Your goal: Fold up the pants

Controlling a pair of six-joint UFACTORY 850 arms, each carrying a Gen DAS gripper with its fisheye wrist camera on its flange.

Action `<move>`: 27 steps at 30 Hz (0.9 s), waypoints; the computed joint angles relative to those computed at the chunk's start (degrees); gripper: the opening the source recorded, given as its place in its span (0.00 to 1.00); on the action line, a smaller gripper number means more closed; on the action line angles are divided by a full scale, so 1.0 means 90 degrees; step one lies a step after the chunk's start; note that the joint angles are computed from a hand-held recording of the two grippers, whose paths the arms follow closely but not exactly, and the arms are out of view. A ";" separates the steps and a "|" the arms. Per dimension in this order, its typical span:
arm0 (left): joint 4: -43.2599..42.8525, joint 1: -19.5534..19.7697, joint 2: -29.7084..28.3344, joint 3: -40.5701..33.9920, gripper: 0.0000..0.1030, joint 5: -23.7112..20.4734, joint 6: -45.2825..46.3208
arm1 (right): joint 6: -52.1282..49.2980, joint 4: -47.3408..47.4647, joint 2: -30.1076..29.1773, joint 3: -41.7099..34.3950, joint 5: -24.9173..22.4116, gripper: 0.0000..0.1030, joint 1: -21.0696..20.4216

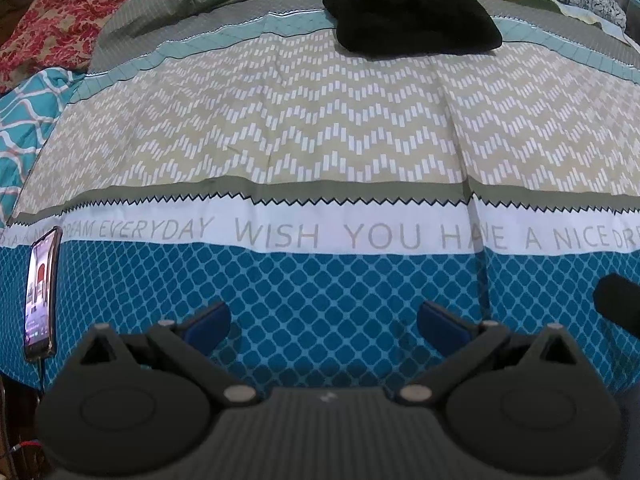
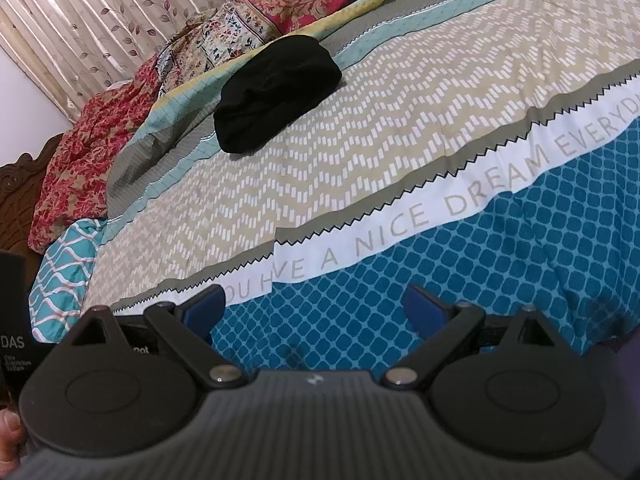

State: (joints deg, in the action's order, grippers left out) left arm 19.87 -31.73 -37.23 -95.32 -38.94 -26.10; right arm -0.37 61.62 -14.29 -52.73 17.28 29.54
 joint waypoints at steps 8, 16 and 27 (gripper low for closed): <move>0.0046 -0.0002 -0.0025 -0.0019 1.00 -0.0037 -0.0028 | -0.0749 0.0490 -0.0027 -0.0068 0.0270 0.95 0.0104; 0.0034 -0.0013 -0.0049 -0.0052 1.00 -0.0100 0.0000 | -0.0678 0.0437 -0.0058 -0.0081 0.0173 0.95 0.0056; 0.0005 -0.0007 -0.0092 -0.0103 1.00 -0.0174 -0.0012 | -0.0642 0.0449 -0.0073 -0.0098 0.0106 0.95 0.0050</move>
